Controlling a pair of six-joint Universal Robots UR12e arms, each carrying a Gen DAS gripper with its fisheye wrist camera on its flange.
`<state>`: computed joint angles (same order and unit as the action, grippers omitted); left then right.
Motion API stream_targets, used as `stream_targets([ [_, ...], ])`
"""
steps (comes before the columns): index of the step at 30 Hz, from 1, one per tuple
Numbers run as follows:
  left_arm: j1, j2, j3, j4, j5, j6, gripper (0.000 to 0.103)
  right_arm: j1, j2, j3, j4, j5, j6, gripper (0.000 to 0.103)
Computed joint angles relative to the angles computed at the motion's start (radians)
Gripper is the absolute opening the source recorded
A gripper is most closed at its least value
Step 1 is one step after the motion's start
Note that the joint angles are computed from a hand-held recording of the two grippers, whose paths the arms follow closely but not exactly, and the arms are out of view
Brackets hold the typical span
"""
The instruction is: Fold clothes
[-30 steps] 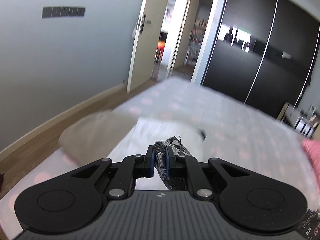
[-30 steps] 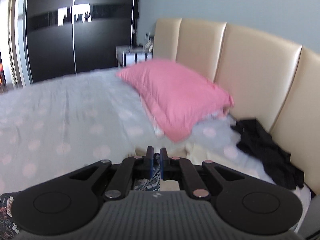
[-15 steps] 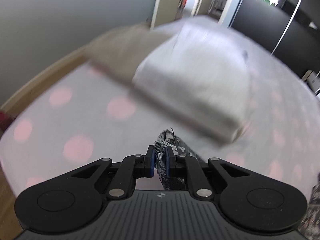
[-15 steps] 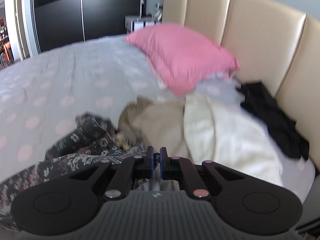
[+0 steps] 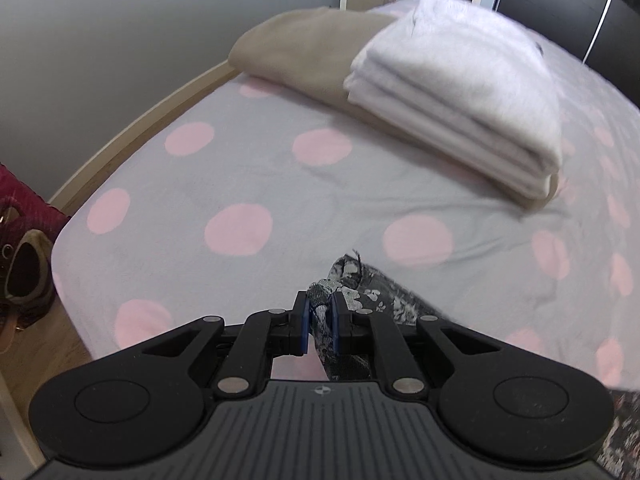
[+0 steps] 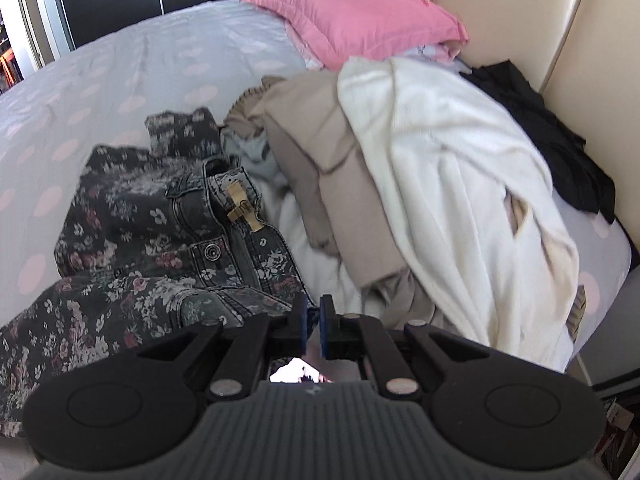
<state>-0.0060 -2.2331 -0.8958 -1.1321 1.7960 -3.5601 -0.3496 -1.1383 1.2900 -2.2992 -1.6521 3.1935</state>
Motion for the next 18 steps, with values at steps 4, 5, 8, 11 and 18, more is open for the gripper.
stream_targets([
  [4,-0.005,-0.01,0.009,-0.057,0.015,0.035,0.009,-0.005,0.012,0.007,0.046,0.002,-0.018,0.007],
  [5,-0.005,-0.013,0.013,-0.072,0.015,0.044,0.009,-0.007,0.014,0.005,0.057,0.01,-0.014,0.007],
  [8,-0.007,-0.021,0.025,-0.115,0.018,0.064,0.01,-0.006,0.017,0.002,0.074,0.01,-0.023,0.007],
  [11,-0.006,-0.022,0.028,-0.132,0.013,0.075,0.014,-0.005,0.022,-0.006,0.101,0.009,-0.026,0.009],
  [18,-0.007,-0.007,0.007,-0.084,0.016,0.063,0.026,0.006,0.022,0.0,0.062,-0.04,-0.056,0.022],
])
